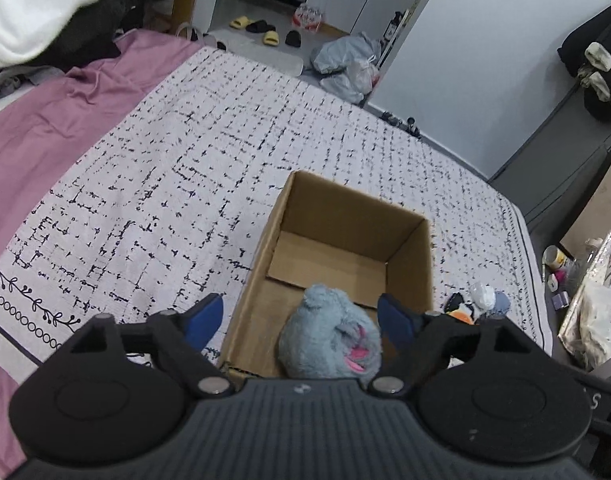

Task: Organize soft objects
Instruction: 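Open the left gripper and withdraw it from the box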

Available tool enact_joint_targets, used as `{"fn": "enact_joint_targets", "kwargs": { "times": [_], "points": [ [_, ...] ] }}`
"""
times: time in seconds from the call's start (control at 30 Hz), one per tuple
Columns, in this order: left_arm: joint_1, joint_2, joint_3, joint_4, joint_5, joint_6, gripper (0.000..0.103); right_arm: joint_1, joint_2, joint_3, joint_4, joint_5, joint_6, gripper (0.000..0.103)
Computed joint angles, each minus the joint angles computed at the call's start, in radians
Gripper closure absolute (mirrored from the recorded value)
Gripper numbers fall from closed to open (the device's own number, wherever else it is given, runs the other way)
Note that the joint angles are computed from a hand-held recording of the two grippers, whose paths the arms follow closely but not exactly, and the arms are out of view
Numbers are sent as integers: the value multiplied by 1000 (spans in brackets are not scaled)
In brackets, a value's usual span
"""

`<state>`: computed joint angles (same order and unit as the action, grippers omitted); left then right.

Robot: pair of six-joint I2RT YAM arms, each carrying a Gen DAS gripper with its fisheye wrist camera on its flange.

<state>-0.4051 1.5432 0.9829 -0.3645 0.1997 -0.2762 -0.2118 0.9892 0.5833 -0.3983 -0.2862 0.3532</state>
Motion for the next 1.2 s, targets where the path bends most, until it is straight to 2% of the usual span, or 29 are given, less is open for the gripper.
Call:
{"fn": "enact_joint_targets", "kwargs": {
  "times": [0.27,0.47,0.77,0.9,1.1,1.2],
  "points": [
    [-77,-110,-77,47,-75,-73,17,-150,-168,-42,-70,-58,-115,7],
    [-167,-198,-154,113,-204,-104,17,-307,-250,-66,-132,-148,-217,0],
    [-272,-277,-203,138,-303,-167,17,-577,-310,-77,-230,-328,-429,0],
    [-312,-293,-201,116,-318,-190,17,-700,-301,-68,-280,-412,-543,0],
    [-407,-304,-197,107,-408,-176,17,-897,-264,-39,-385,-540,-763,0],
    [-460,-313,-198,100,-481,-204,15,-993,-211,-7,-458,-607,-882,0]
  ]
}}
